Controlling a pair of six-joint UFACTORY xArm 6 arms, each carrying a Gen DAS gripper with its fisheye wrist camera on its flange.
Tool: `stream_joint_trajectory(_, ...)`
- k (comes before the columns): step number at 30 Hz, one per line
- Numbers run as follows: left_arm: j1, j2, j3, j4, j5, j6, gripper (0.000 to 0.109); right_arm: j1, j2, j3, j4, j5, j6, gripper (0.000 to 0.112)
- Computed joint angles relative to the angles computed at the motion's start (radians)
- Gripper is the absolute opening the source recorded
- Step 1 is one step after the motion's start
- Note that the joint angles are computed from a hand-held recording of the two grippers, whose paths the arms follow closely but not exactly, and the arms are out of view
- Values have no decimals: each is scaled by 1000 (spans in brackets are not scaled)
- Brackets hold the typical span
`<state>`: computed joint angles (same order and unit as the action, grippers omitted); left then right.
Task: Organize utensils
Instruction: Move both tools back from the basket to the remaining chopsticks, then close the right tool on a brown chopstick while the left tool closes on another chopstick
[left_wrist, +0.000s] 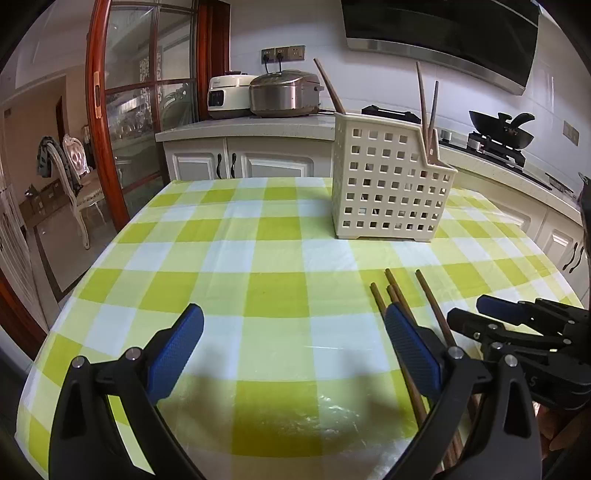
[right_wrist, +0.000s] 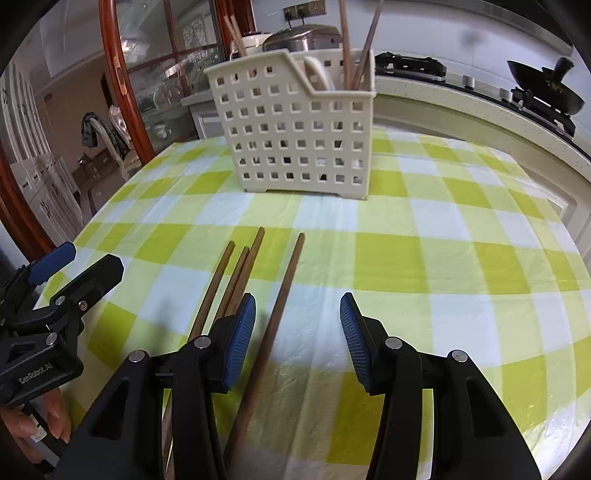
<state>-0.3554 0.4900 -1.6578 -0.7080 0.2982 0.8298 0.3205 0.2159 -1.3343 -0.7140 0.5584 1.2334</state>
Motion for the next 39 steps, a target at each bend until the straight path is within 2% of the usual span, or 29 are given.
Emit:
stream_joint_trajectory(7, 8, 5, -8, -15, 26, 3, 96, 10, 36, -45, 47, 24, -63, 43)
stream_joint_trajectory(14, 4, 2, -3, -8, 22, 7, 96, 16, 78, -107, 94, 91, -124, 36)
stream_joint_trajectory(19, 6, 6, -9, 4, 29, -11, 96, 23, 108, -154, 91, 140, -143, 34)
stream_joint_trajectory(23, 9, 10, -14, 14, 36, -27, 96, 34, 128, -189, 81, 177, -161, 26)
stream_joint_trajectory(29, 12, 18, -24, 52, 39, -67, 96, 32, 117, -167, 78, 151, -169, 9)
stream_joint_trajectory(33, 8, 19, -21, 94, 38, -95, 96, 23, 94, -132, 84, 123, -158, 7)
stream_joint_trajectory(39, 1, 26, -43, 114, 126, -117, 94, 0, 38, -48, 82, 67, -104, 6)
